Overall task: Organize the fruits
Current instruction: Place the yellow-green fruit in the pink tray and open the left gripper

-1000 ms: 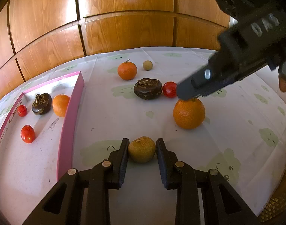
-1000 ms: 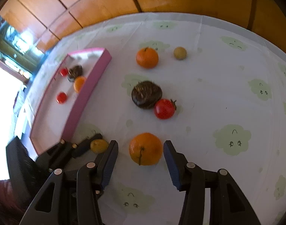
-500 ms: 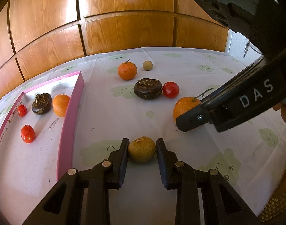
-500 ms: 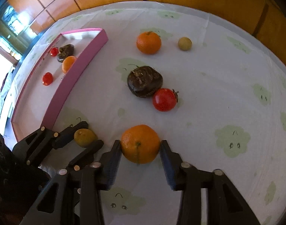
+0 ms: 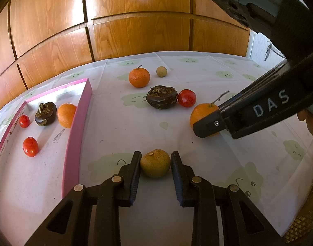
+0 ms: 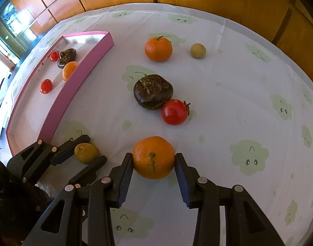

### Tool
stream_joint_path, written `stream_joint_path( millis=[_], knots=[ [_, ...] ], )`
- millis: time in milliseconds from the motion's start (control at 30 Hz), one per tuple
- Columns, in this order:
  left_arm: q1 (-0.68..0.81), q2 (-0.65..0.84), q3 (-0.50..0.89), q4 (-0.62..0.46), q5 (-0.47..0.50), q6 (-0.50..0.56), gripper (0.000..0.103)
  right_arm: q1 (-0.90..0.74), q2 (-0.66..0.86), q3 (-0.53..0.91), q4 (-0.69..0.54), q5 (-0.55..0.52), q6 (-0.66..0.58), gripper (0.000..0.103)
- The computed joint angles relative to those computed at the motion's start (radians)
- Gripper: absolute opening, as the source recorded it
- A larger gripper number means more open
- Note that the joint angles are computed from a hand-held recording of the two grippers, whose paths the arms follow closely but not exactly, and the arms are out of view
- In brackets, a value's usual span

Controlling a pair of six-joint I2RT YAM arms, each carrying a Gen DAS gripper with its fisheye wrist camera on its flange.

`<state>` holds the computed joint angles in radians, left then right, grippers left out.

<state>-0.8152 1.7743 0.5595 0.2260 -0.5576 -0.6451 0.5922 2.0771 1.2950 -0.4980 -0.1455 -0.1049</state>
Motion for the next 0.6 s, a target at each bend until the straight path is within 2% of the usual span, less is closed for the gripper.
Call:
stream_joint_path(
  millis=[267, 500, 600],
  knots=[
    [0.004, -0.002, 0.006, -0.013, 0.008, 0.013, 0.030, 0.030, 0.000, -0.011, 0.028, 0.031, 0.001, 0.041],
    [0.052, -0.035, 0.027, -0.073, 0.082, 0.024, 0.027, 0.041, 0.003, -0.014, 0.027, 0.055, -0.017, 0.041],
    [0.091, -0.076, 0.032, -0.116, 0.165, 0.003, 0.027, 0.053, 0.012, -0.010, 0.021, 0.077, -0.027, 0.041]
  ],
)
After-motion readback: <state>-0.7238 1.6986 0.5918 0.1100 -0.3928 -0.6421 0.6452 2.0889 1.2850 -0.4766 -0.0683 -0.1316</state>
